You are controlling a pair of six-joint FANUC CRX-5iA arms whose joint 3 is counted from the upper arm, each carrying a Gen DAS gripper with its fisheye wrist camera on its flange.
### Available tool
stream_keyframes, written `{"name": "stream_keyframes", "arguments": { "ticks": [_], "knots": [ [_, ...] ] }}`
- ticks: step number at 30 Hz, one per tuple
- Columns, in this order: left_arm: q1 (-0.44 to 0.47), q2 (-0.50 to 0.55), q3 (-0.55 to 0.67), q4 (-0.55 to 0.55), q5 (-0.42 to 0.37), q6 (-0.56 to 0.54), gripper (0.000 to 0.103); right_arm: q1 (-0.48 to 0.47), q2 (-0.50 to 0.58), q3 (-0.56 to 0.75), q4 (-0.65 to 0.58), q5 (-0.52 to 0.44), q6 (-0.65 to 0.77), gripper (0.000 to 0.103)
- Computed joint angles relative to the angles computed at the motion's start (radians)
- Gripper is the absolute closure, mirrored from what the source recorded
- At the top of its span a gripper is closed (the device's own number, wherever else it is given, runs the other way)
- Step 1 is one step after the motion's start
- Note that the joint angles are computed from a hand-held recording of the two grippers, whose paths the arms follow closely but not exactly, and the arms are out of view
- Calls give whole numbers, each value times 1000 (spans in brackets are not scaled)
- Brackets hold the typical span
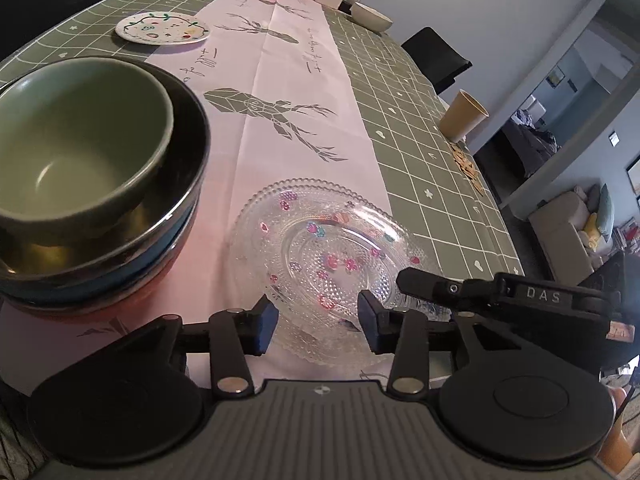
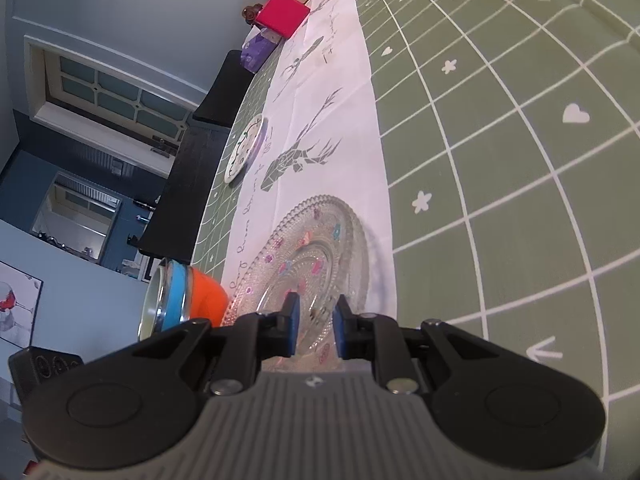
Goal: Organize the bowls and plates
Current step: 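Lower the glass plate beside the bowl stack and open both grippers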
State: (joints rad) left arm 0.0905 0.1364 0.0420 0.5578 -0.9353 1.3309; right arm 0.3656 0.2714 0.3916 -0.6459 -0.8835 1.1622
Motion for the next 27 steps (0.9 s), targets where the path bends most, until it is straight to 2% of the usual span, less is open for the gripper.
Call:
{"name": "stream_keyframes", "arguments": {
  "ticks": [3,9,13,17,18,20,22,27],
  "knots": [
    [-6,-3,6,-15,-8,-2,43,12,0,2,36,9,-12,86],
    [-5,-1,35,-38,-64,-6,35,45,3,2,120,17,-36,86],
    [7,6,42,-18,-92,-10,33,64,2,-9,166,41,-67,87],
    [14,8,49,-13,-117,-17,33,60,5,-11,161,51,-97,90],
    [14,15,70,-29,-146,-9,31,65,4,-14,176,56,-108,91],
    [16,66,160,-72,-284,14,31,77,-2,-26,213,75,-121,92],
    [26,84,170,-42,-345,-19,32,88,-7,-36,249,97,-134,92],
    [25,45,136,-48,-302,-49,32,97,-7,-36,282,100,-142,92]
  ]
}}
